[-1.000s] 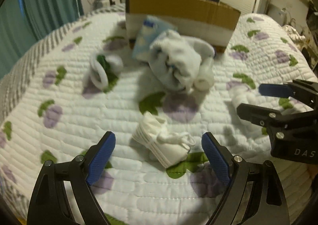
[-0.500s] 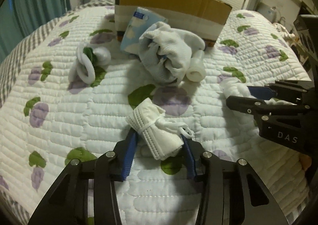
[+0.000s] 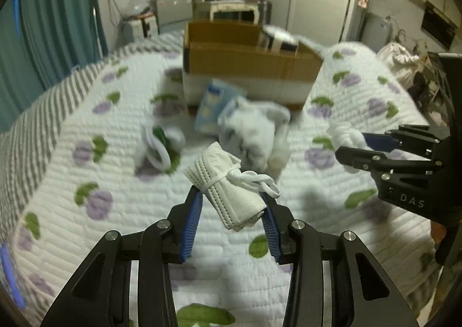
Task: Organize soft objects
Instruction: 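Carry both cloths over the box and release them inside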
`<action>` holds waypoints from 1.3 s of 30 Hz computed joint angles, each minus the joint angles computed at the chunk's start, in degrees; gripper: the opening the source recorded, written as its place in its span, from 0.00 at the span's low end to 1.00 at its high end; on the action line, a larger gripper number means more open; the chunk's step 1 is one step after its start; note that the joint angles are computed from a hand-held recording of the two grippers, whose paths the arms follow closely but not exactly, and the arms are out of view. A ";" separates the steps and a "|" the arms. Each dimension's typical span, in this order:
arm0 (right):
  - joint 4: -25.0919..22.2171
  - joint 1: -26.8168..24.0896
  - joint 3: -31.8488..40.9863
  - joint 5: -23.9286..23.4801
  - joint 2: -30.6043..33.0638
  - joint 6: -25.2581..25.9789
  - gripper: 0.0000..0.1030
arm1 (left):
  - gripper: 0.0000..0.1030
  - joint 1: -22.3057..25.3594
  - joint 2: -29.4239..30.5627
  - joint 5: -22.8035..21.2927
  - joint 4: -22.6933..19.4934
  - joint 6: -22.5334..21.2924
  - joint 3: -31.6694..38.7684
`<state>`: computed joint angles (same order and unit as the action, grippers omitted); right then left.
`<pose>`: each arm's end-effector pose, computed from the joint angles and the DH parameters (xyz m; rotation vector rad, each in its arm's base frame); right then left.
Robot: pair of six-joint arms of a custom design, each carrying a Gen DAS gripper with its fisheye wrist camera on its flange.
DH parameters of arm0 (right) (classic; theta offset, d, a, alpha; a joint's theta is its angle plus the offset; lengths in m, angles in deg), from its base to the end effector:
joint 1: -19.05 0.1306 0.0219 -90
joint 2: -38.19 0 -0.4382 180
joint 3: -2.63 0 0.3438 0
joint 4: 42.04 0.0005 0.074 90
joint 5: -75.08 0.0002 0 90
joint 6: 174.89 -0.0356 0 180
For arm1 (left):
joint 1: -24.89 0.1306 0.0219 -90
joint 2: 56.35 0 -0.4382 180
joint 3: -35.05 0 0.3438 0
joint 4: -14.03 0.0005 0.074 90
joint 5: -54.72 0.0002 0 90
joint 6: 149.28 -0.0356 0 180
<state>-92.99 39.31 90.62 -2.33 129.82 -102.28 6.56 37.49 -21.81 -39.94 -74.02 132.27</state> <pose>0.4159 0.1447 0.4581 0.0253 2.4904 -0.0035 0.4370 -0.1540 0.5040 0.7946 2.3134 -0.3159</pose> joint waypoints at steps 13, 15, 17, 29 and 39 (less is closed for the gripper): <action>-4.94 -1.57 20.28 4.39 3.08 5.92 0.30 | 0.39 -0.17 9.95 2.24 -8.61 -0.05 24.77; -4.51 -3.03 23.72 3.02 4.96 6.82 0.30 | 0.39 -0.88 12.69 1.25 -8.68 -0.12 29.36; -4.11 -4.57 27.02 2.10 7.27 7.19 0.30 | 0.39 -1.76 15.95 -0.05 -8.65 -0.03 34.26; -8.06 -12.98 46.89 -2.68 25.09 5.21 0.30 | 0.39 -4.57 36.14 -5.31 -15.00 0.08 59.27; -4.84 -14.91 46.35 -3.10 28.37 3.66 0.35 | 0.46 -4.97 35.94 -4.03 -9.87 -3.45 55.76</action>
<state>-97.83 24.39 136.97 -5.43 158.19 -98.62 1.59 73.43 -25.84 -49.80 -77.47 188.03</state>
